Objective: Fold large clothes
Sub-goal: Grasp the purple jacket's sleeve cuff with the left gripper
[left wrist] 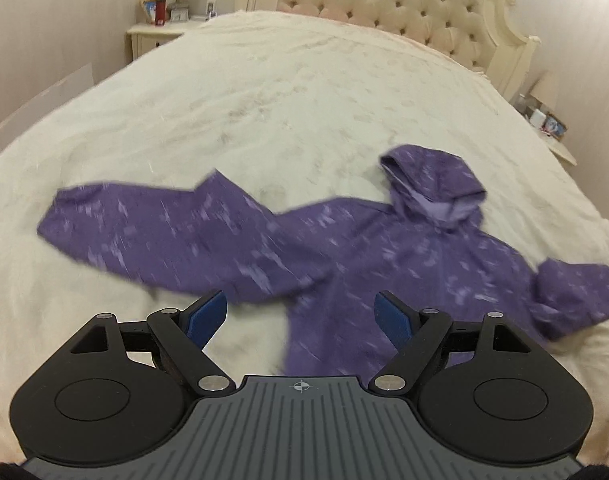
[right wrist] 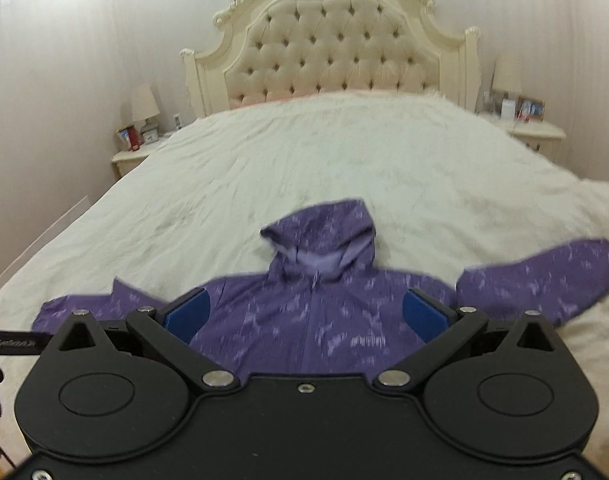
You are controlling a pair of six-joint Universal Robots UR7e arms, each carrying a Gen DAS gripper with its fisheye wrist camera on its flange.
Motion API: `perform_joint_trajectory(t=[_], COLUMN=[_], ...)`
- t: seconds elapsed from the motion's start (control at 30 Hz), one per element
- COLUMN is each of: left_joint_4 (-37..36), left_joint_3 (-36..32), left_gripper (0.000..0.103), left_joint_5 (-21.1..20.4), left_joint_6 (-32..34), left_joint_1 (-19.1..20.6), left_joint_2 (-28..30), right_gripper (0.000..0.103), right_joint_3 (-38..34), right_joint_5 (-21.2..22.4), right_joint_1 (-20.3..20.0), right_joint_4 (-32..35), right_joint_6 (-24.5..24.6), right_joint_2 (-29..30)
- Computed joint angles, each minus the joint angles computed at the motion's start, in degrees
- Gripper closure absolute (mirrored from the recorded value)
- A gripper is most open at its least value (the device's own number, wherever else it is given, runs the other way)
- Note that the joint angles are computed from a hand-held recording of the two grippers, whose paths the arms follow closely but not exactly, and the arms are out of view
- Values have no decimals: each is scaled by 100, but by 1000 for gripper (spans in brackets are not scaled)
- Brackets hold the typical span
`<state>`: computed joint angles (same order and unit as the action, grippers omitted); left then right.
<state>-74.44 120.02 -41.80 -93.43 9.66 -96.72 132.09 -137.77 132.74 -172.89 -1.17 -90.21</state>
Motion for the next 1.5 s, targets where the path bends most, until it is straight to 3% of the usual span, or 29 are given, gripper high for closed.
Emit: perform_joint_trajectory(t=[0.27, 0.37, 0.5, 0.73, 0.8, 0.9, 0.97, 1.07, 1.23, 1.37, 1.4, 1.43, 1.47, 1.5], left_joint_4=[-286, 118, 552, 509, 220, -837, -1538, -2604, -3178, -2870, -2736, -2732, -2563, -2324], left_joint_3=[345, 318, 269, 240, 322, 583, 789, 1078, 1319, 1233, 1168, 1156, 1143, 1102], left_gripper=[21, 21, 21, 21, 20, 18, 7, 0, 0, 1, 2, 14, 36, 48], left_joint_5=[126, 313, 659, 1052, 1106, 1072, 1118, 1226, 1544, 1621, 1596, 1593, 1660, 1736], left_joint_6=[1001, 830, 700, 508, 753, 1567, 1996, 2545, 2821, 2444, 2362, 2357, 2194, 1955], left_joint_1=[1037, 1375, 1892, 2914, 3185, 3643, 3801, 3939, 3996, 3964, 3965, 3955, 3889, 3846], left_joint_2=[-906, -1147, -1472, -1881, -1931, -1969, -2011, -2050, -1995, -1895, -1866, -1870, -1918, -1941], right_gripper=[1, 1, 1, 1, 1, 1, 1, 1, 1, 1, 1, 1, 1, 1], right_joint_3=[-504, -747, -924, -1276, -1373, -1494, -1576, -1664, -1789, -1835, -1835, -1833, -1832, -1822], right_joint_5=[-590, -434, -212, 32, 101, 265, 374, 521, 623, 768, 772, 776, 789, 802], right_joint_1=[-23, -164, -280, -418, -458, -534, -581, -623, -613, -581, -563, -545, -535, -527], right_joint_4=[-716, -10, 458, 1106, 1261, 1450, 1577, 1714, 1892, 2033, 2042, 2059, 2069, 2064], right_joint_6=[-55, 248, 500, 849, 910, 1001, 1071, 1148, 1173, 1137, 1110, 1079, 1050, 1023], right_joint_2=[1133, 1247, 1359, 1686, 1785, 1914, 1994, 2091, 2248, 2270, 2273, 2272, 2271, 2267])
